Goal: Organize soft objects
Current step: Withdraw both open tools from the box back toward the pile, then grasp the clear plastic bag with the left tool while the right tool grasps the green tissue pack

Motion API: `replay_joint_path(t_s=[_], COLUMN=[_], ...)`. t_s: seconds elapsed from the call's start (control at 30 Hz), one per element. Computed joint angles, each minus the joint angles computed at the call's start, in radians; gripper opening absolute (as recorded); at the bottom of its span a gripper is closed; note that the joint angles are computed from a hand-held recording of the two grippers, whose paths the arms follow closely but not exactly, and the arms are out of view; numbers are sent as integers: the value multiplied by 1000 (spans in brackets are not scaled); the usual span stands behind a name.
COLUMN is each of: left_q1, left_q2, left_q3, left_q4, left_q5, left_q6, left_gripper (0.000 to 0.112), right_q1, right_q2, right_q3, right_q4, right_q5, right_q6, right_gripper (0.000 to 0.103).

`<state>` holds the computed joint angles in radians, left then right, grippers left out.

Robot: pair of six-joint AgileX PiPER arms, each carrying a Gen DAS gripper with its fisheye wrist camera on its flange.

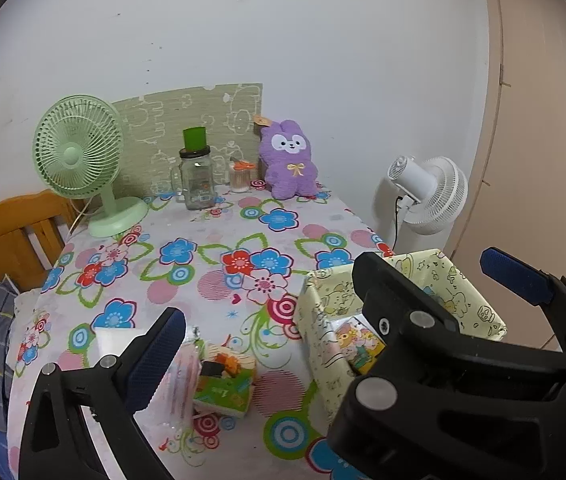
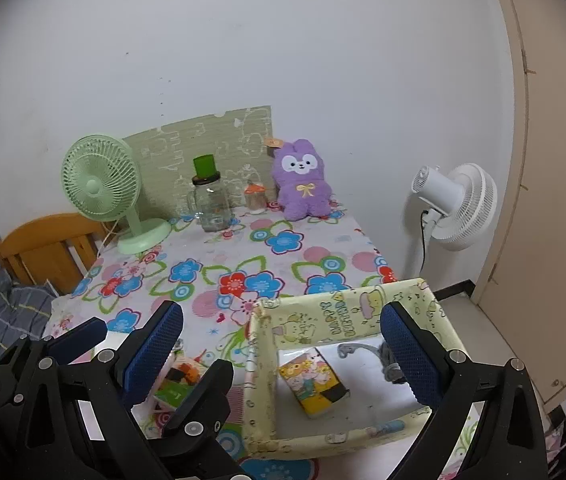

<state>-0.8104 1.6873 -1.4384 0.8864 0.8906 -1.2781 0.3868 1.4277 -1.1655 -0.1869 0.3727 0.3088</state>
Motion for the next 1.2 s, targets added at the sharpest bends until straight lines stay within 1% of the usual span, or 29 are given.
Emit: replay_joint_path(t_s=[0.1, 0.13, 0.33, 0.43, 0.63, 0.73, 0.8, 1.07, 1.2], left_q1=[2, 1, 5, 15, 45, 63, 73, 105, 137], left_q2=[-22, -32, -80, -106, -142, -154, -159, -175, -188], left_q3=[29, 43, 111, 149, 212, 236, 249, 303, 346], left_q4=[10, 18, 49, 59, 48, 30, 24, 31, 25], left_q5=[2, 6, 19, 11, -12, -26, -31, -36, -60], left_q6=[-9, -16, -44, -62, -78, -72, -69, -78, -79], left_gripper=[102, 102, 102, 100, 96, 93, 93, 93, 93], right_q1=[39, 50, 98, 125, 158, 181, 187, 215, 235], right_q2=[-8, -10, -6, -1, 26, 44, 52, 104, 135], right_q3=[13, 16, 13, 15, 7, 2, 1, -13, -20], right_q4=[-126, -146, -178, -195, -195, -227, -223, -170, -157], right_q5=[-10, -12, -3, -4, -4, -2, -5, -24, -36], right_q6=[129, 147, 177, 195, 202, 237, 236, 200, 184], right_gripper=[100, 100, 100, 100, 100, 100, 98, 95, 91])
